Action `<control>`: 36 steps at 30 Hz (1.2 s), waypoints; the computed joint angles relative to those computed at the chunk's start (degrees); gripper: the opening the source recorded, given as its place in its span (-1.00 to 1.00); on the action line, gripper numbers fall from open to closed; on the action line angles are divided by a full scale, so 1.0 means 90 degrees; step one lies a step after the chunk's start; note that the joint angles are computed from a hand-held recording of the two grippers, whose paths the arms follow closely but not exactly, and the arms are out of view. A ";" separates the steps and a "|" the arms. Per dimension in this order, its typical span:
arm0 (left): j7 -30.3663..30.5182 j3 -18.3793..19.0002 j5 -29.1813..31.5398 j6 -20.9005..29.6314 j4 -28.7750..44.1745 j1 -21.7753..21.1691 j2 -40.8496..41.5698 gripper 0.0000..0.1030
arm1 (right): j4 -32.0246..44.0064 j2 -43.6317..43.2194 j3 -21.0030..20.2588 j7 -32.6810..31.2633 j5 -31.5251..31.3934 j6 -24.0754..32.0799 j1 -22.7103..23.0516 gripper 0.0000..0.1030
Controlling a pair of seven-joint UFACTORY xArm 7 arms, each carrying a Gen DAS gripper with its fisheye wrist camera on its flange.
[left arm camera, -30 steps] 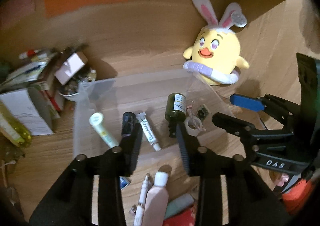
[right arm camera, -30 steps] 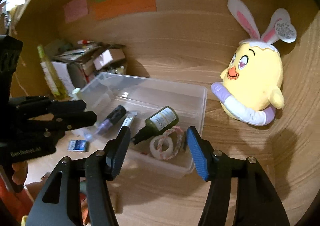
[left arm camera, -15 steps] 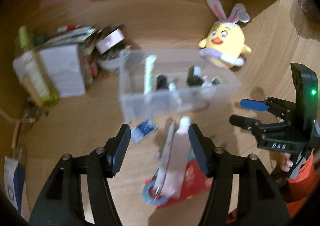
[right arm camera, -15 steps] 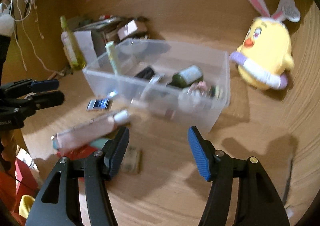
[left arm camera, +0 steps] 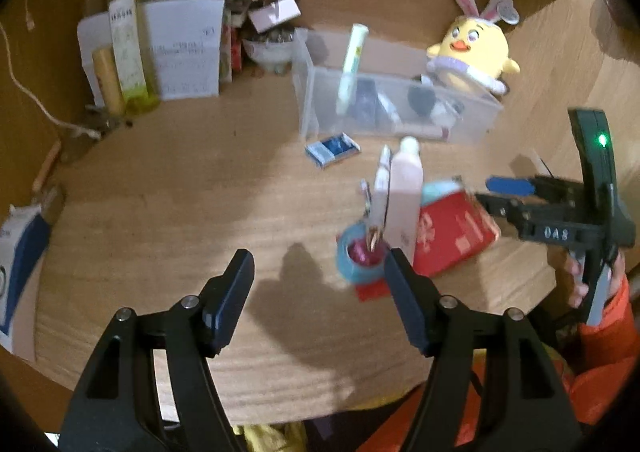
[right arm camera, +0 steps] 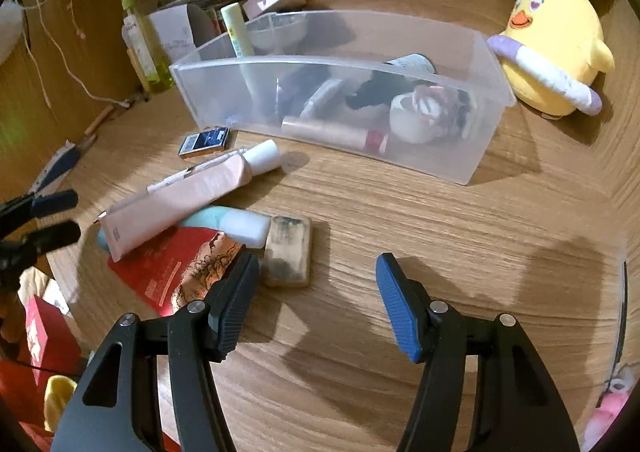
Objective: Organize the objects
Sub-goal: 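Grasp the teal tape roll with the left tool while the right tool grasps the tan block, then carry the tape roll and tan block with both tools into the bin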
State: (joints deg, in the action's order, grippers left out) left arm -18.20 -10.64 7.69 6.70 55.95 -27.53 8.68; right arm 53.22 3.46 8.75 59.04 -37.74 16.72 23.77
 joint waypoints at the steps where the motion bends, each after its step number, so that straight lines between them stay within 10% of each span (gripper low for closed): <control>1: 0.0174 -0.0123 -0.0185 -0.0014 -0.0033 0.0088 0.0012 0.31 | 0.0038 0.0024 0.0005 0.0007 -0.0028 0.0047 0.0014 0.11; 6: 0.1024 -0.0536 -0.0968 0.0058 0.0128 0.0289 0.0305 0.31 | 0.0274 0.0161 -0.0049 0.0333 -0.0521 0.0363 0.0143 -0.03; 14: 0.0217 0.0181 -0.0140 -0.0114 0.0543 -0.0410 0.0720 0.11 | 0.0456 0.0288 -0.0060 0.0342 -0.0795 0.0510 0.0266 -0.58; 16: 0.0181 0.0188 -0.0058 -0.0112 0.0594 -0.0419 0.0746 -0.27 | 0.0466 0.0294 -0.0078 0.0421 -0.0887 0.0541 0.0299 -0.58; 31: -0.1180 0.1207 0.1532 -0.0480 0.0801 -0.1239 0.0460 -0.28 | 0.0091 -0.0079 -0.0062 0.1085 -0.1338 0.0202 0.0094 -0.58; 36: -0.1242 0.0915 0.1500 -0.0464 0.0829 -0.0855 0.0411 -0.28 | -0.0093 -0.0353 0.0030 0.1371 -0.1591 0.0164 -0.0097 -0.58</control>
State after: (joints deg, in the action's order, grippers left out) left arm -29.38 -2.40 21.18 2.52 63.41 -35.22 12.38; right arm 52.39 0.29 9.03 71.38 -52.06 18.19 22.90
